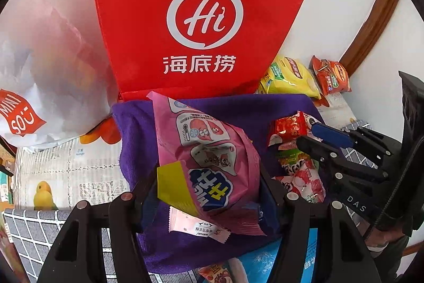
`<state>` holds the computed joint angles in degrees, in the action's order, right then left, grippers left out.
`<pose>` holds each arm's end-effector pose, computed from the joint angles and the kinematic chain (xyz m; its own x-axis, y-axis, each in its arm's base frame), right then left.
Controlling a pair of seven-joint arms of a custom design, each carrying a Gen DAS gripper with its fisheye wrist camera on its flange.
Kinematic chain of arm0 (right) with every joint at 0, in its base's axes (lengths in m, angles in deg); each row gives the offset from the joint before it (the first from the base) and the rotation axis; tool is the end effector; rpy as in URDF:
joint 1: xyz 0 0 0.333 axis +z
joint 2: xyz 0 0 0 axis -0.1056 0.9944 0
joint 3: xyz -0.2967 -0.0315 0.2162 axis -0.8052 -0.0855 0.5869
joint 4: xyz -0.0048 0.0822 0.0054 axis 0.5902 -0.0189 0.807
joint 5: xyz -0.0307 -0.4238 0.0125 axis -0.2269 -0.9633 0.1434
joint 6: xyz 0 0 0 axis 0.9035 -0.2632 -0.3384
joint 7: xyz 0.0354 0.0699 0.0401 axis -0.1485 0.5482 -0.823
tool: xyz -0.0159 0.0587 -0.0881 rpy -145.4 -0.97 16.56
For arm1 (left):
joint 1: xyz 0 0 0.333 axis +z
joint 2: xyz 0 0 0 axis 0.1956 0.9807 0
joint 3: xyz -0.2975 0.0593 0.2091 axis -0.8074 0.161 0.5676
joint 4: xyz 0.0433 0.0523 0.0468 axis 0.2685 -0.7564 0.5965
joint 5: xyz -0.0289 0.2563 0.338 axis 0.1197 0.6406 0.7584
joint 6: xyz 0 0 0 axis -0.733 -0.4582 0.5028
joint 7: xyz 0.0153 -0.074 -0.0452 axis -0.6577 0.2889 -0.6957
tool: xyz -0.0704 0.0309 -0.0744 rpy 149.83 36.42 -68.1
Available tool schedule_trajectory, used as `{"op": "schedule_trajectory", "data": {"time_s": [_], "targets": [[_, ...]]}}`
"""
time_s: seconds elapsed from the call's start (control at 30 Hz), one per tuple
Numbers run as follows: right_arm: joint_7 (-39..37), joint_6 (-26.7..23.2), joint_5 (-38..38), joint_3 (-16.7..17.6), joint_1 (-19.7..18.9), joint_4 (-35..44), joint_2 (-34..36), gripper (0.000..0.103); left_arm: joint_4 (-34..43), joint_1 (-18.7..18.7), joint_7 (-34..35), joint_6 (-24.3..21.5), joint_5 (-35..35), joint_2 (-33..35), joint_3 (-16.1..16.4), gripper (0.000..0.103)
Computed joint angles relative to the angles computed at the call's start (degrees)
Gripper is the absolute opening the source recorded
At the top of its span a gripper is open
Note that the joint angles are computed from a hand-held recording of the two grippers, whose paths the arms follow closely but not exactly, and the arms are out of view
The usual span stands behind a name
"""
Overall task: Organize snacks
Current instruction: 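Open the right tool to drop the strawberry bag while the left tool releases the pink bag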
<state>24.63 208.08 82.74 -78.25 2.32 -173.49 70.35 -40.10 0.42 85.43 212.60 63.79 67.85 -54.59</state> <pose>0.6955 0.1780 0.4901 0.3774 -0.9259 -0.0171 -0.7499 -0.2947 -0.5923 0.6641 -0.2206 0.5167 -0.1088 -0.9823 0.1528 -0.8701 0.0197 -0.4925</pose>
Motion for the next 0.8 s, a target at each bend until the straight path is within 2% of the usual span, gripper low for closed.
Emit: {"op": "schedule_trajectory", "data": {"time_s": [0.23,0.33,0.5,0.63,0.8], "targets": [[-0.70,0.88,0.89,0.30,-0.26,-0.67,-1.04,0.033,0.57,0.03,0.77,-0.70,-0.27,0.46,-0.12,0.062],[-0.61,1.21,0.53,0.03,-0.03,-0.85,-1.32,0.041,0.93,-0.01,1.08,-1.43,-0.37,0.74,-0.13,0.062],[0.03,0.68,0.16,-0.26,0.19,-0.69,-1.41,0.046,1.35,-0.02,1.95,-2.18,-0.83,1.07,-0.28,0.063],[-1.47,0.71,2.00,0.49,-0.44,-0.87,-1.78,0.055,1.50,-0.18,2.33,-2.60,-0.76,1.18,-0.28,0.064],[-1.96,1.96,2.08,0.24,0.01,-1.65,-2.58,0.060,1.78,-0.21,2.68,-3.17,-0.84,1.36,-0.24,0.064]]}}
